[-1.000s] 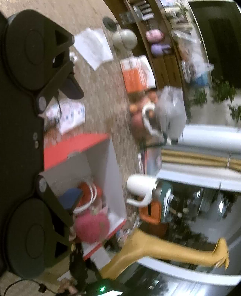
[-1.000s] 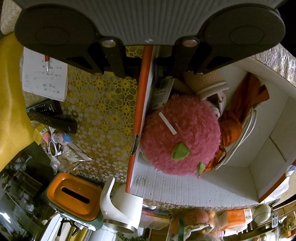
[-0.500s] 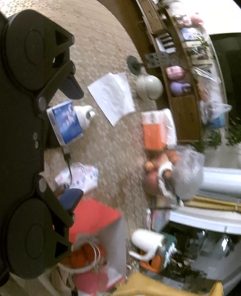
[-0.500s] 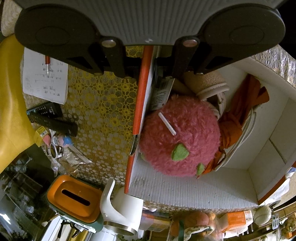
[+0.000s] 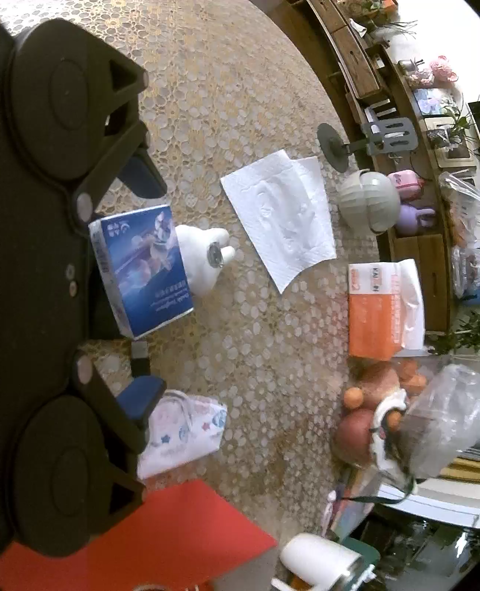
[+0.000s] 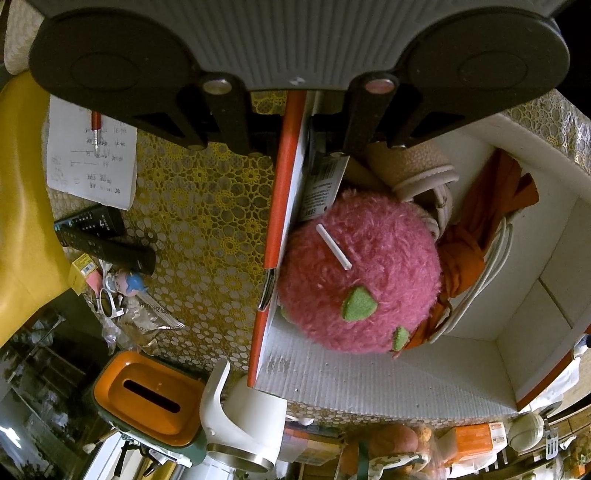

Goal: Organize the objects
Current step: 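Move the left tool back to the table toward the blue box, then grasp the small blue printed box with the left gripper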

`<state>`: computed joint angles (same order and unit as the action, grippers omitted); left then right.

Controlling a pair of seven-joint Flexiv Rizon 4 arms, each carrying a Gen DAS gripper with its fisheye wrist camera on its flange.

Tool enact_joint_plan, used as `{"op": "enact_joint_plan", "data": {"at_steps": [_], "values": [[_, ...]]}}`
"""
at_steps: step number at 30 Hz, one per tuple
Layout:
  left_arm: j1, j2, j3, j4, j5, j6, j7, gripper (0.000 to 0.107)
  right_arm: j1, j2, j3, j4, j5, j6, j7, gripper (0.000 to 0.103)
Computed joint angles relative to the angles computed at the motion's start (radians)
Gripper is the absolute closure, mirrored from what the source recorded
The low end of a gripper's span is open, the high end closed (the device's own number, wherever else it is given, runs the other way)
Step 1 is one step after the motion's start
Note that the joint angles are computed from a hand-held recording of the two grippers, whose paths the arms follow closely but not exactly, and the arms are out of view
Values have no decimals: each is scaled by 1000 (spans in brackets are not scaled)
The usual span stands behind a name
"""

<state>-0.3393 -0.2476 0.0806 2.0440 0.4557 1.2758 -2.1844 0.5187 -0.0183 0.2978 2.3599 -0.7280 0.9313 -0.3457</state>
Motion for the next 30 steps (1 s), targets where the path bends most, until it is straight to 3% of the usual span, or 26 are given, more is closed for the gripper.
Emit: {"op": "enact_joint_plan", "data": {"at_steps": [6,12,19,30], "values": [[-21,-38,21,-41,41,-40,-62,7,0,0,0,-1,0,-1,0,91],[-17,-45,24,-42,49,-43,-81,24,0,0,0,-1,0,-1,0,91],[-15,-18,31,-27,75,-19,-113,26,0,1,1,2,-3,-2,6,91],[30,113,-36,43,53,5,-22,26,0,1,1,2,-5,-2,8,91]]}}
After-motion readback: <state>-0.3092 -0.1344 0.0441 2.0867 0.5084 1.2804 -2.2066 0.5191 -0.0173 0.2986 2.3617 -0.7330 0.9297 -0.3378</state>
